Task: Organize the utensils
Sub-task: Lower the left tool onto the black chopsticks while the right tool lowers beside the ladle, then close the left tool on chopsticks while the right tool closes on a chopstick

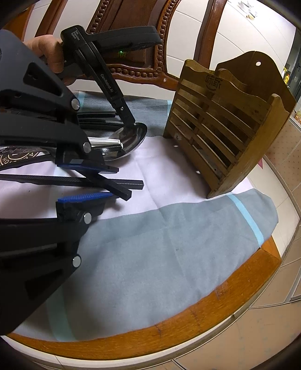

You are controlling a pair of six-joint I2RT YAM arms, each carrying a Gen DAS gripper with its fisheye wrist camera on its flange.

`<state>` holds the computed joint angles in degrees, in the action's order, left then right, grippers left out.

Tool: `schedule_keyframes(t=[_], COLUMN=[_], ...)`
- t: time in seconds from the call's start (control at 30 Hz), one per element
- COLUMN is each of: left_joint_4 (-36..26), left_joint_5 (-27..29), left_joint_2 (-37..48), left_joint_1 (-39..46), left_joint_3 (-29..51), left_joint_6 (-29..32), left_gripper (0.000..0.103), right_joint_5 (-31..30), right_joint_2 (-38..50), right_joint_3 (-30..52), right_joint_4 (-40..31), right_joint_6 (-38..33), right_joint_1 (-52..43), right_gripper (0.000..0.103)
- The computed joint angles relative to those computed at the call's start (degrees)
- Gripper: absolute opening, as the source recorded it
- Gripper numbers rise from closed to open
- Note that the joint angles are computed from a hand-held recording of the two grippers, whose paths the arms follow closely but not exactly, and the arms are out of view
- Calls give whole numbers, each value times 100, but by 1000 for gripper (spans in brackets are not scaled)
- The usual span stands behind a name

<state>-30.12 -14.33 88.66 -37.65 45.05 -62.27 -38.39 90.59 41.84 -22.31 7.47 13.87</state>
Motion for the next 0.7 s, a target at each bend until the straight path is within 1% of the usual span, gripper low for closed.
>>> schedule_keyframes(t=[0.3,0.37,0.4,0.43,0.53,0.57,0.7], left_joint_4=[-128,-107,-83,-101,-308,-286,-277], left_joint_5=[-124,-144,-129,-155,-316,-335,-421], left_joint_2=[186,269,276,340,513,499,309], left_joint_1=[-184,-236,-254,-294,-416,-422,-433], left_joint_3=[123,196,210,270,485,472,386], left_joint_6=[7,55,56,81,148,135,70], left_gripper=[26,19,10,3,3,0,0], right_joint_5=[53,45,45,39,-32,-80,-287], right_joint_2=[-154,-198,-223,-254,-333,-393,-702], right_joint_3=[-124,-167,-186,-208,-230,-246,-295], right_joint_4=[216,296,337,375,378,383,359], right_joint_6=[166,182,196,215,211,217,204], right_joint_1=[106,98,91,86,57,36,-51], right_gripper=[17,16,15,15,15,14,13])
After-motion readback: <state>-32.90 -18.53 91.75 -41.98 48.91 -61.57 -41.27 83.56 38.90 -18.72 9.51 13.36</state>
